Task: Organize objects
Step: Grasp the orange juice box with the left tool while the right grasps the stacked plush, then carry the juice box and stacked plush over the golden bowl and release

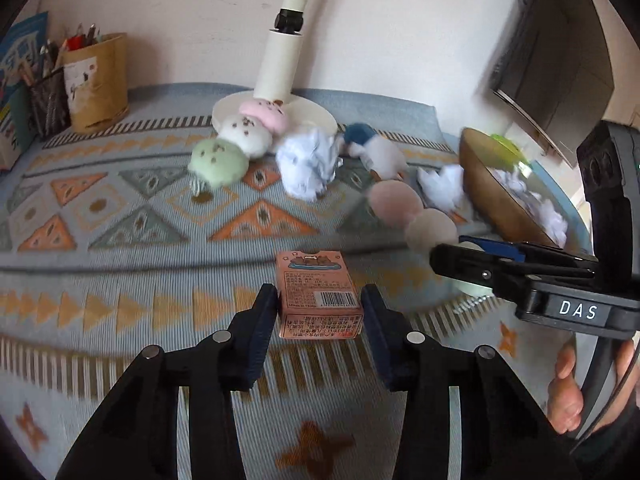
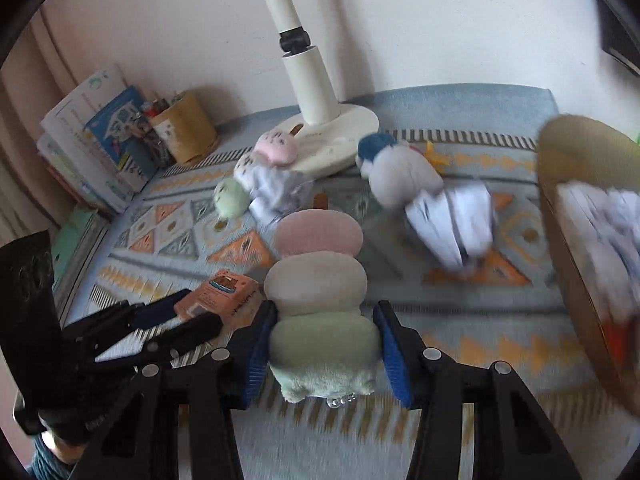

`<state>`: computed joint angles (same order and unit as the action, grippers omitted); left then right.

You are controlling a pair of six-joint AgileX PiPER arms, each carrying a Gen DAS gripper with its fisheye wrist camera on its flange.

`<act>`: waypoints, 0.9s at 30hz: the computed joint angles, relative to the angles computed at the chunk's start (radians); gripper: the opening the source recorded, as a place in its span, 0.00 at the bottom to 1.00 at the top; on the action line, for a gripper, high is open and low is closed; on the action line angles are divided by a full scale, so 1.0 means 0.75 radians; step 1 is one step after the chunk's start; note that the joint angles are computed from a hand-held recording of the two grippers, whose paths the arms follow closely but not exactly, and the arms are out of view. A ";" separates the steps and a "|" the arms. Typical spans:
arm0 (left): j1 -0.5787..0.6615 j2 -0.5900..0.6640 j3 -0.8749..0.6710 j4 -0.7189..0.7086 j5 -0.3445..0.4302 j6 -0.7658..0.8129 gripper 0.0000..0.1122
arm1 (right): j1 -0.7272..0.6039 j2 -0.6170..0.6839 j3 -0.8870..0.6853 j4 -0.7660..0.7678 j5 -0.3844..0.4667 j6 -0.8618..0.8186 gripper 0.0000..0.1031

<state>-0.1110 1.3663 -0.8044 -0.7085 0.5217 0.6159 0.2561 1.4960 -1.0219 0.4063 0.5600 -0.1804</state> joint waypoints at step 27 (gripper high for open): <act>-0.332 -0.160 0.204 0.879 -0.206 -0.970 0.58 | 0.334 -0.288 0.417 -0.883 -0.196 0.847 0.77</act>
<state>-0.3602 1.2463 -0.6516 -0.0491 0.3670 -0.1115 0.5063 1.2799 -0.7090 -0.2557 0.4130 0.4546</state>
